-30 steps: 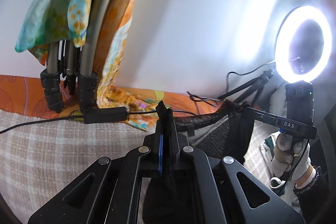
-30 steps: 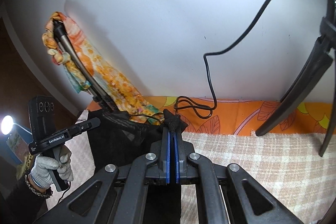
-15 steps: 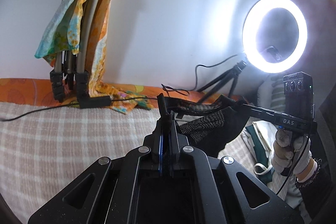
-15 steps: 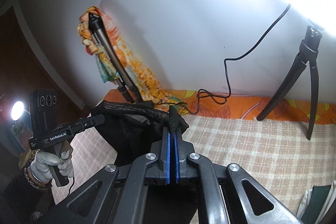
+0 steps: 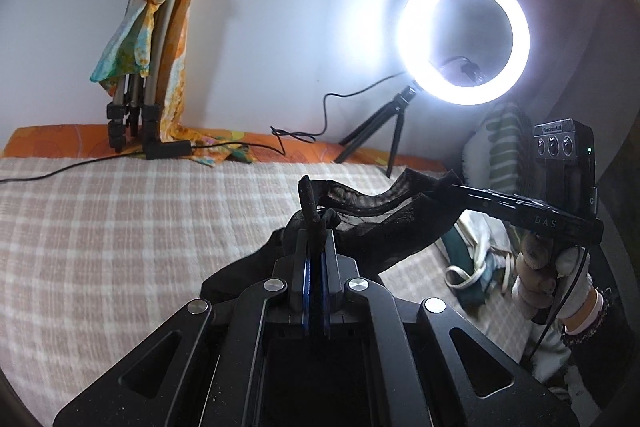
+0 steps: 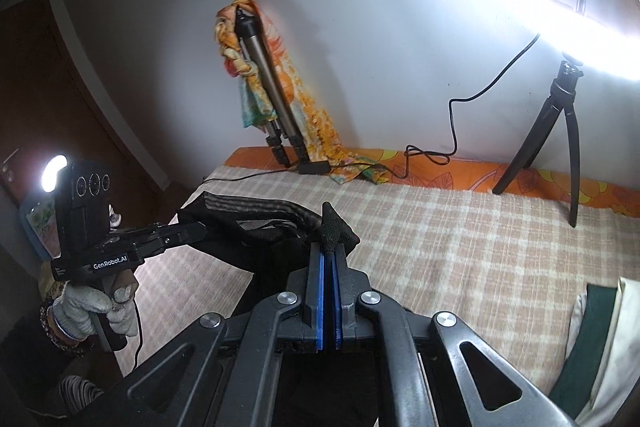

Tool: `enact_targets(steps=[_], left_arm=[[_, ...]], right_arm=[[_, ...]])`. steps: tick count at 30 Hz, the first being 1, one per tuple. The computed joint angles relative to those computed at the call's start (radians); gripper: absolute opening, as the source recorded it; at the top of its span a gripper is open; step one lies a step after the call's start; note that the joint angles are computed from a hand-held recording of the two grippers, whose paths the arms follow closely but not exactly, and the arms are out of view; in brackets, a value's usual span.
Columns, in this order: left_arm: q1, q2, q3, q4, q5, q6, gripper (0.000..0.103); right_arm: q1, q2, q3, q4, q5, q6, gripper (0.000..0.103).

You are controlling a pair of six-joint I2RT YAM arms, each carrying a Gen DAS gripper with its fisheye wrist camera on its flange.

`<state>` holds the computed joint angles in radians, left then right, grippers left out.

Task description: Fold small clothes

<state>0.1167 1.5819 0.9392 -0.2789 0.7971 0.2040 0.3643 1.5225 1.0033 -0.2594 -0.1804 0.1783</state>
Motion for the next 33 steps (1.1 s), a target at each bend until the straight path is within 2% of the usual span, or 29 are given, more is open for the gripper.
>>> enact_targets(steps=[7, 10, 13, 19, 22, 25, 28, 29, 31, 33], left_arm=[[0.027, -0.193, -0.184, -0.045, 0.023, 0.051, 0.002], [0.039, -0.265, -0.281, -0.041, 0.016, 0.114, 0.002], [0.059, -0.278, -0.355, -0.046, 0.022, 0.176, 0.002], [0.091, -0.323, -0.491, -0.06, 0.022, 0.34, 0.002], [0.091, -0.387, -0.554, -0.062, -0.019, 0.446, 0.002], [0.099, -0.403, -0.583, -0.055, -0.052, 0.508, 0.002], [0.131, -0.393, -0.588, -0.07, -0.067, 0.576, 0.003], [0.144, -0.391, -0.587, -0.087, -0.071, 0.597, 0.007], [0.177, -0.373, -0.57, -0.139, -0.07, 0.653, 0.008], [0.218, -0.383, -0.564, -0.195, -0.07, 0.738, 0.008]], right_arm=[[0.089, -0.197, -0.192, -0.006, 0.071, 0.021, 0.001], [0.144, -0.272, -0.278, 0.006, 0.12, 0.027, 0.001], [0.206, -0.329, -0.378, 0.038, 0.17, 0.026, 0.001], [0.278, -0.403, -0.574, 0.15, 0.225, 0.09, 0.001], [0.329, -0.466, -0.664, 0.193, 0.261, 0.107, 0.001], [0.389, -0.478, -0.702, 0.195, 0.307, 0.108, 0.002], [0.452, -0.468, -0.724, 0.178, 0.358, 0.106, 0.008], [0.467, -0.463, -0.723, 0.166, 0.37, 0.103, 0.011], [0.506, -0.472, -0.728, 0.122, 0.415, 0.096, 0.019], [0.53, -0.504, -0.732, 0.071, 0.441, 0.086, 0.02]])
